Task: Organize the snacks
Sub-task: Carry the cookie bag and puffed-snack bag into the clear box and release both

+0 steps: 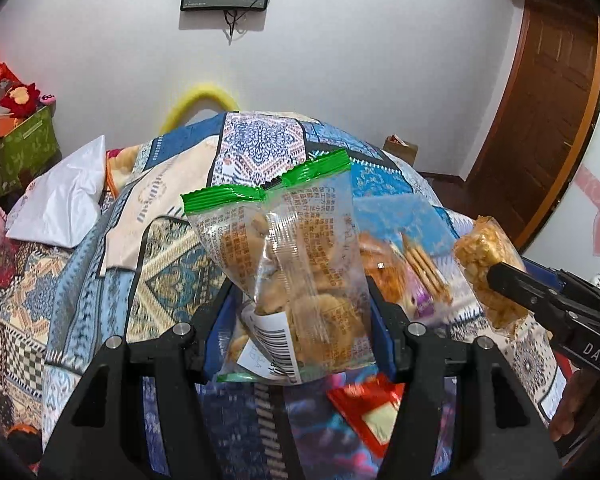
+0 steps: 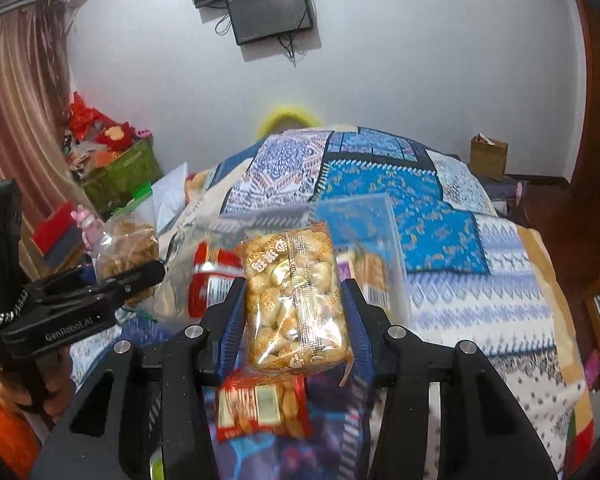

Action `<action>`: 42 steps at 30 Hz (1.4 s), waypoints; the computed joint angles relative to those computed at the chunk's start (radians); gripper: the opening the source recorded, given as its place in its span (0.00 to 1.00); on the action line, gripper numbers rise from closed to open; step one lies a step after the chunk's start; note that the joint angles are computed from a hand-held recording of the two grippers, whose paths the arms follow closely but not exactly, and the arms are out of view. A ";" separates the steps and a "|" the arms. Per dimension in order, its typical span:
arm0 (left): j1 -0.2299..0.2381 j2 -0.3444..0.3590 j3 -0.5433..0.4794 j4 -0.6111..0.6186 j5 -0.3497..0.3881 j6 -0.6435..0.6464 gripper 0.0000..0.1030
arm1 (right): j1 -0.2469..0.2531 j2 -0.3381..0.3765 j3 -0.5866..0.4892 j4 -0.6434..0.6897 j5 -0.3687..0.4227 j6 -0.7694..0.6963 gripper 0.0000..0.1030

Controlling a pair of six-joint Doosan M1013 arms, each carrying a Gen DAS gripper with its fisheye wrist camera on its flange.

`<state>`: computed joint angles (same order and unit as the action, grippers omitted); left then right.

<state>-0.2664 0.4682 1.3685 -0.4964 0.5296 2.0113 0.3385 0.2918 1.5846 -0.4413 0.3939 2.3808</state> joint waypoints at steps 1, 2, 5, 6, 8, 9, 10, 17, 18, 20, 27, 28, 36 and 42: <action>-0.001 0.009 -0.012 0.009 0.000 -0.009 0.57 | -0.002 0.006 -0.008 -0.006 0.002 0.003 0.42; -0.003 0.019 -0.026 0.028 0.000 -0.024 0.57 | -0.004 0.012 -0.016 -0.010 0.005 0.004 0.42; -0.006 0.047 -0.060 0.086 0.002 -0.081 0.57 | -0.011 0.032 -0.040 -0.010 0.019 -0.004 0.42; -0.006 0.057 -0.073 0.105 0.007 -0.103 0.57 | -0.012 0.039 -0.048 -0.015 0.026 -0.004 0.42; -0.008 0.081 -0.101 0.153 0.022 -0.157 0.57 | -0.016 0.052 -0.063 -0.012 0.038 -0.013 0.42; -0.008 0.089 -0.110 0.162 0.026 -0.169 0.57 | -0.020 0.058 -0.070 -0.003 0.043 -0.024 0.42; -0.007 0.100 -0.121 0.152 0.033 -0.158 0.57 | -0.023 0.064 -0.077 0.001 0.049 -0.030 0.42; -0.017 0.148 -0.172 0.196 0.047 -0.201 0.57 | -0.042 0.105 -0.121 0.061 0.084 -0.091 0.42; -0.016 0.152 -0.178 0.185 0.050 -0.189 0.57 | -0.044 0.111 -0.128 0.068 0.090 -0.099 0.42; -0.020 0.161 -0.189 0.188 0.055 -0.188 0.57 | -0.050 0.123 -0.142 0.094 0.099 -0.124 0.42; -0.041 0.191 -0.230 0.287 0.076 -0.234 0.58 | -0.061 0.159 -0.180 0.158 0.143 -0.176 0.42; -0.041 0.195 -0.237 0.289 0.084 -0.234 0.58 | -0.061 0.162 -0.184 0.152 0.151 -0.174 0.41; -0.049 0.211 -0.272 0.316 0.180 -0.236 0.75 | -0.073 0.159 -0.189 0.224 0.180 -0.231 0.42; -0.044 0.161 -0.217 0.303 0.152 -0.216 0.76 | -0.059 0.120 -0.154 0.139 0.161 -0.172 0.61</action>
<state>-0.3103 0.6293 1.1516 -0.1937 0.6813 1.7957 0.2793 0.4120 1.4308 -0.3022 0.5551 2.2092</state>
